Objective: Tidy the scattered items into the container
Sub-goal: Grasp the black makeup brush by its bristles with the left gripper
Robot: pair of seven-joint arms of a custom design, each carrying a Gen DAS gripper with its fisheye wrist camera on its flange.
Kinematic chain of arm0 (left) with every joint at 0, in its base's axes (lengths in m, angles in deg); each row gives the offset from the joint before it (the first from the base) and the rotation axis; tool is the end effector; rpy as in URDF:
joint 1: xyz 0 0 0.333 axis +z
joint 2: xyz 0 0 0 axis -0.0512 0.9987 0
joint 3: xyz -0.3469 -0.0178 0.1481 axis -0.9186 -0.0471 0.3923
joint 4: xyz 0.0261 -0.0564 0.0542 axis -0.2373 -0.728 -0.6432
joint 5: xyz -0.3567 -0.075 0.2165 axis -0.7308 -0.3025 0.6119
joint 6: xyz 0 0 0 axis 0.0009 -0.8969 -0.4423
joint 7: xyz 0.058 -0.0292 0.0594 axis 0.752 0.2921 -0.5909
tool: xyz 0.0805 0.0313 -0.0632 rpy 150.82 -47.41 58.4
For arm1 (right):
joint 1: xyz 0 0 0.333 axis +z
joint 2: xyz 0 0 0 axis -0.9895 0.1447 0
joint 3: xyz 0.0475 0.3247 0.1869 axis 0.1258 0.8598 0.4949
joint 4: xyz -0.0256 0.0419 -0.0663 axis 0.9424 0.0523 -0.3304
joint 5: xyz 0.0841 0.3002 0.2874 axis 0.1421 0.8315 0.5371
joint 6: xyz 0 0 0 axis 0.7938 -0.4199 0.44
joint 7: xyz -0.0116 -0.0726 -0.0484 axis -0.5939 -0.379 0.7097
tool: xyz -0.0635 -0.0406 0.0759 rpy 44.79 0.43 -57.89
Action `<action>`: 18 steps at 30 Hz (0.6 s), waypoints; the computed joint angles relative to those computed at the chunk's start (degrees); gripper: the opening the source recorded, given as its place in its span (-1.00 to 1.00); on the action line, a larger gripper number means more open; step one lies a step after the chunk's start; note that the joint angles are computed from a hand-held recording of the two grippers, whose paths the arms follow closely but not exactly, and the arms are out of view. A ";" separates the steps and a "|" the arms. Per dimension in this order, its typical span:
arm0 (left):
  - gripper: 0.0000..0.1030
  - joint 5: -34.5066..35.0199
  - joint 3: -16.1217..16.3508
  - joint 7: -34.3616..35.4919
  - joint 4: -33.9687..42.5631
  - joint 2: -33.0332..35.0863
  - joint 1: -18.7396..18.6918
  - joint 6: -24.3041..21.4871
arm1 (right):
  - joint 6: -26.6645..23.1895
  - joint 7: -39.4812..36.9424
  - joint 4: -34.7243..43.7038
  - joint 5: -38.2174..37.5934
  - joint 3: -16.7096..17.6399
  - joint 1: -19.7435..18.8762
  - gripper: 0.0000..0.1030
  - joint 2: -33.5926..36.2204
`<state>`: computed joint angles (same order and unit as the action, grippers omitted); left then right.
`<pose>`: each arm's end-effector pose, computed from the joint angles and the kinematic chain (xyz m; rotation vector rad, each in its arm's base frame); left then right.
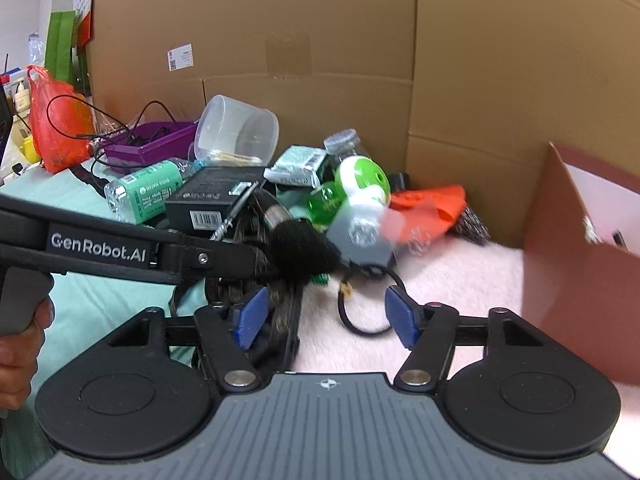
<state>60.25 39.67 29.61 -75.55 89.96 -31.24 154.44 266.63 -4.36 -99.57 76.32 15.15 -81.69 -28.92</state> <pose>0.6057 -0.4275 0.4446 -1.9484 1.4008 -1.1419 0.6872 0.3548 0.4724 -2.0042 0.8165 -0.4356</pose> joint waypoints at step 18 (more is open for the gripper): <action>0.42 -5.61 2.19 7.52 5.44 3.33 -1.17 2.40 | -7.29 -9.84 6.44 8.71 4.01 -1.52 -0.82 3.97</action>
